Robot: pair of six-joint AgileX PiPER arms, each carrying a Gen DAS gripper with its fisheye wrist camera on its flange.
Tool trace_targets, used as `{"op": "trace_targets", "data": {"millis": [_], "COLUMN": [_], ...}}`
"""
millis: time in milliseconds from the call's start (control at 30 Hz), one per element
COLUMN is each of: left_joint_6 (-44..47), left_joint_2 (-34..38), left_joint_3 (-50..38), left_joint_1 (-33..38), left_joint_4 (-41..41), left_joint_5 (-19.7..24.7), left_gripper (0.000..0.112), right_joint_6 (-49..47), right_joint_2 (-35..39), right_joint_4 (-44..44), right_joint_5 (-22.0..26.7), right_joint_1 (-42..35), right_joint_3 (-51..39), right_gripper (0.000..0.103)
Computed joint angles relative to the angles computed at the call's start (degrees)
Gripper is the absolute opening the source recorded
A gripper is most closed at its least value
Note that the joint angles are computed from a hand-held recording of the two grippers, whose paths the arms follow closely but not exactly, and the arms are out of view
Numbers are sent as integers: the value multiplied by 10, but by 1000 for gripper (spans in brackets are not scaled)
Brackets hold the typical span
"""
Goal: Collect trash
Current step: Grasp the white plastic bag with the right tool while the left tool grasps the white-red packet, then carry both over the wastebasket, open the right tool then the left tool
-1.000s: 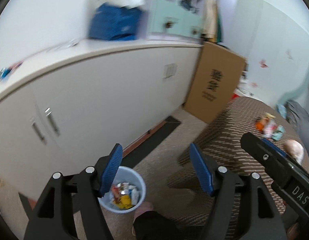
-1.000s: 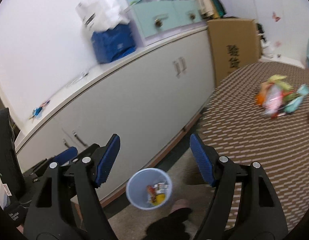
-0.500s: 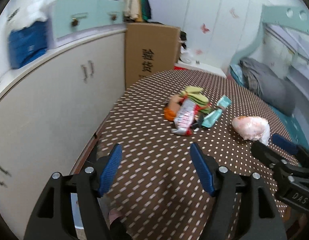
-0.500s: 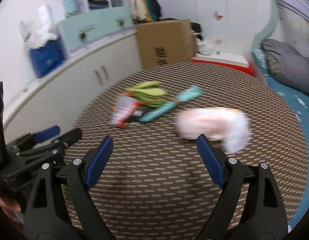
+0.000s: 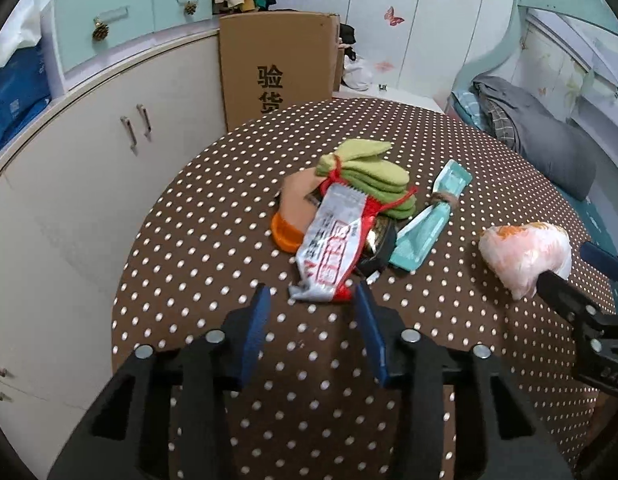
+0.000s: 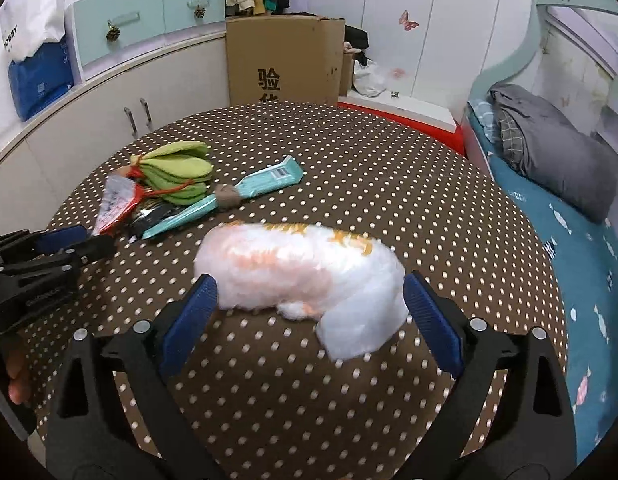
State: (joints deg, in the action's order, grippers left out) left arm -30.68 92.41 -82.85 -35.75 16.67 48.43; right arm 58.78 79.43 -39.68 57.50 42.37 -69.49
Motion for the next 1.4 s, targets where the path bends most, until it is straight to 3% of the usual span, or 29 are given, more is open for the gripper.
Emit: {"op": "trace_targets", "data": {"millis": [67, 333, 400, 433, 500, 567, 733, 1033, 1400], "left_joint_6": [5, -4, -12, -16, -15, -15, -26, -53, -55], "left_joint_2": [10, -1, -20, -28, -47, -60, -99, -174, -301], "left_joint_3": [-12, -2, 18, 27, 42, 52, 88, 158, 252], "left_joint_1": [-1, 0, 1, 3, 9, 12, 13, 8, 38], "left_joint_4": [2, 16, 17, 17, 7, -2, 1, 4, -3], "left_joint_5": [2, -11, -20, -24, -33, -38, -52, -64, -64], "left_gripper": [31, 29, 29, 29, 29, 29, 28, 24, 23], "right_joint_6": [-28, -100, -93, -86, -86, -74, -13, 73, 108], "right_joint_2": [13, 37, 30, 27, 22, 17, -9, -40, 38], "right_joint_4": [19, 104, 107, 100, 105, 96, 54, -1, -20], "right_joint_5": [-12, -74, -77, -78, -76, -73, -68, -34, -8], "right_joint_1": [-21, -85, -87, -85, -85, -78, -38, 74, 194], "right_joint_3": [-10, -19, -12, -9, -6, 0, 21, 16, -76], "right_gripper": [93, 93, 71, 55, 40, 37, 31, 30, 30]}}
